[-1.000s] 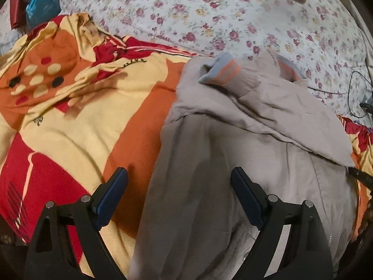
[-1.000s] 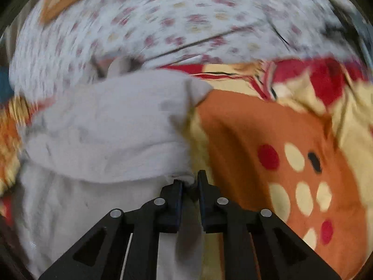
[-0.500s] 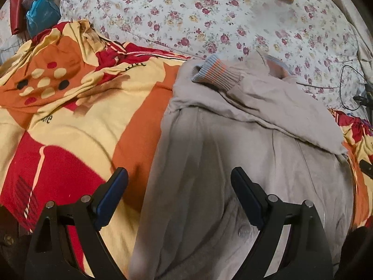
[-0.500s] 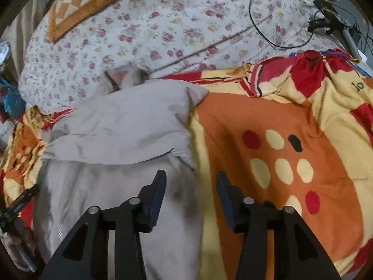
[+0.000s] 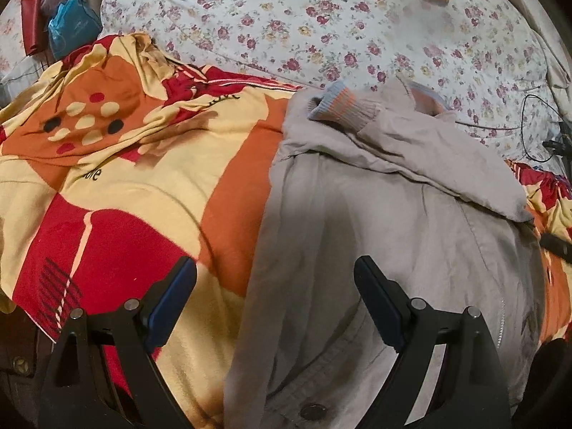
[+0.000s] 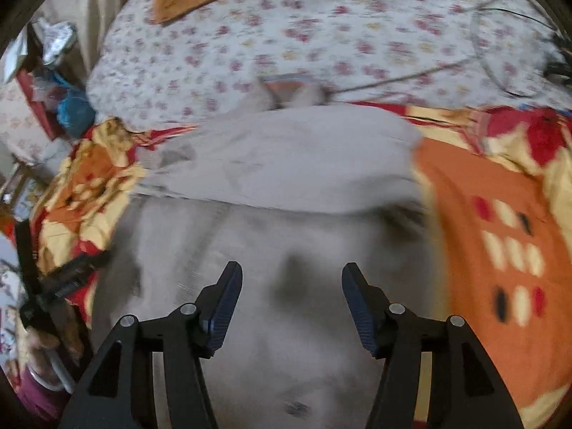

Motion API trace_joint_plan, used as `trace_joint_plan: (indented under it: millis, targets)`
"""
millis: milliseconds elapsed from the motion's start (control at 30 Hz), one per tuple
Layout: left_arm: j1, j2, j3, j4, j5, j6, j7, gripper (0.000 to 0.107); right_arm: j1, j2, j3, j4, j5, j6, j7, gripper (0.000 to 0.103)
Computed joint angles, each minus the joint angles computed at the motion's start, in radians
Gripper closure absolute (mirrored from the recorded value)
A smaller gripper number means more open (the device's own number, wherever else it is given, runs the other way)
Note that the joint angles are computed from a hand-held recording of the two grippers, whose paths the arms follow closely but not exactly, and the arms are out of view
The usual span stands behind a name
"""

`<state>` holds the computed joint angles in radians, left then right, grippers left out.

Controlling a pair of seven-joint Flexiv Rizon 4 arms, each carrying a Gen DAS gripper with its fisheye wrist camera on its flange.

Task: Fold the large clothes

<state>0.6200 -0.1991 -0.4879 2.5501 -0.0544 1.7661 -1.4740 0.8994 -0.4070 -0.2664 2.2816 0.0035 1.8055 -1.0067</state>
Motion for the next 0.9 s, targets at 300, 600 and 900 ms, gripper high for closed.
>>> trace_joint_plan:
  millis: [300,600,900]
  targets:
    - [0.089,-0.013,-0.035,0.010,0.020,0.019,-0.022,0.017,-0.076,-0.239,0.087,-0.396,-0.112,-0.071,0.069,0.051]
    - [0.225,-0.046,-0.133,0.001,0.024,-0.011,-0.029,0.017,-0.133,-0.437,0.191,-0.701,-0.185,-0.320,0.104,0.056]
    - [0.361,-0.038,-0.298,0.031,0.063,0.001,-0.039,0.017,-0.245,-0.194,0.276,-0.374,-0.335,-0.234,0.104,0.035]
